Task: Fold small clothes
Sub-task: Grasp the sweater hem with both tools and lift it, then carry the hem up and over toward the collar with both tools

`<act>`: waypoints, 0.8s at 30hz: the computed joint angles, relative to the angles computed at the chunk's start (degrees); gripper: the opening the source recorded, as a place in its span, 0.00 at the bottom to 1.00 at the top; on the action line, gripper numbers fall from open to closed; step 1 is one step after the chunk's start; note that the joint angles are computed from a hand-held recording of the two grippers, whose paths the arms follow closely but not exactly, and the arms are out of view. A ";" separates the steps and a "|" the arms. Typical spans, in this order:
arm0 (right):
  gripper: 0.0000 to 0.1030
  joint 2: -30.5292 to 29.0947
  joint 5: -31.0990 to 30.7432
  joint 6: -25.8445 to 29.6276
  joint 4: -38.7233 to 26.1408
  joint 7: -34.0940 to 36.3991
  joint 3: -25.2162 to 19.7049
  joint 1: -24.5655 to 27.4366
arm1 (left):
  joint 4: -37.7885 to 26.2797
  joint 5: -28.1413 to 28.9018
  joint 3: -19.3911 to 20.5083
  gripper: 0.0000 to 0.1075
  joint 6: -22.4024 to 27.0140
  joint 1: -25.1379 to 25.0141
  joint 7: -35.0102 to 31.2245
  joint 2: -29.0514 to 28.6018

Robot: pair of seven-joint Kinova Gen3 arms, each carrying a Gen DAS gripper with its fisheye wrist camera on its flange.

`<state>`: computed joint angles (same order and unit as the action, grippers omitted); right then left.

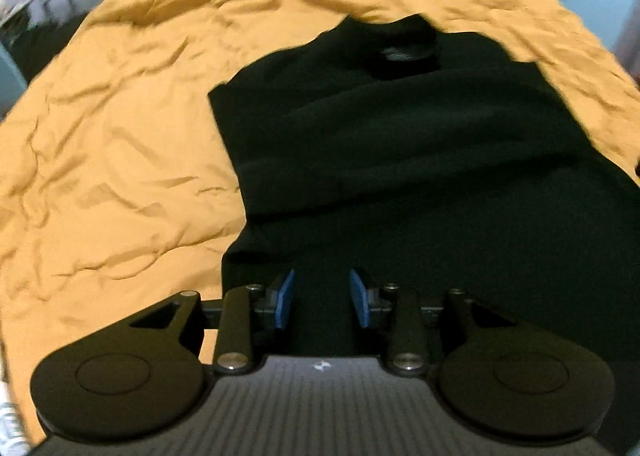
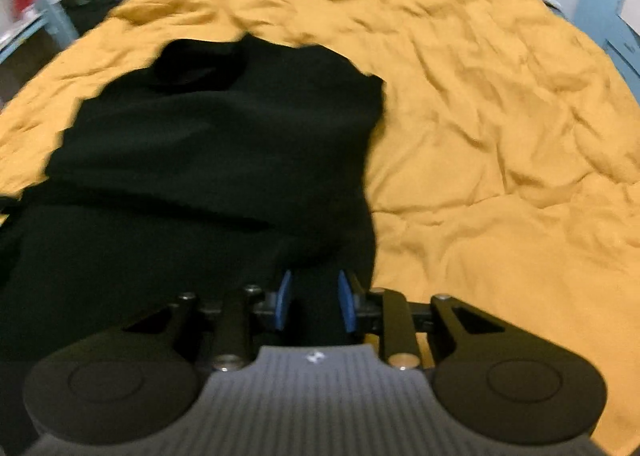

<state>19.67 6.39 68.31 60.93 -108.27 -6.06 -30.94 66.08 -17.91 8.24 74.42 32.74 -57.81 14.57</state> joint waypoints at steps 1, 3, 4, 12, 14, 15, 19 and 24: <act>0.21 -1.52 -0.30 0.70 0.44 1.39 -0.55 0.03 | 0.17 0.07 0.51 0.36 0.56 0.29 -1.30 -1.39; 0.23 -5.09 -1.20 2.52 1.64 4.40 -1.90 0.29 | 0.47 0.12 1.78 0.38 1.82 1.02 -3.60 -4.26; 0.24 -6.58 -1.19 3.39 2.19 4.97 -2.33 -0.49 | 0.47 0.18 2.43 0.38 2.22 1.24 -4.73 -5.31; 0.46 -17.66 0.38 10.45 9.56 11.99 -8.37 -5.08 | 0.32 -2.06 10.06 0.69 10.75 7.14 -11.38 -11.16; 0.53 -19.20 1.12 10.60 12.62 12.46 -9.98 -6.20 | 0.45 -2.09 11.81 0.72 13.25 9.24 -12.69 -11.01; 0.56 -20.05 1.61 10.85 14.06 12.31 -11.07 -7.07 | 0.67 -1.92 12.50 0.72 14.26 10.32 -13.05 -10.73; 0.75 -21.77 2.75 9.80 19.74 12.37 -14.02 -9.29 | 3.33 -0.62 14.22 0.83 15.85 14.78 -13.77 -9.07; 0.76 -22.00 7.09 8.82 25.05 11.65 -16.46 -11.78 | 6.72 -3.73 14.31 0.84 18.14 21.98 -11.11 -4.60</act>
<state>-2.32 13.48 77.13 85.98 -96.62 -22.52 -42.72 72.80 -21.64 22.56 92.55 54.73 -68.93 9.96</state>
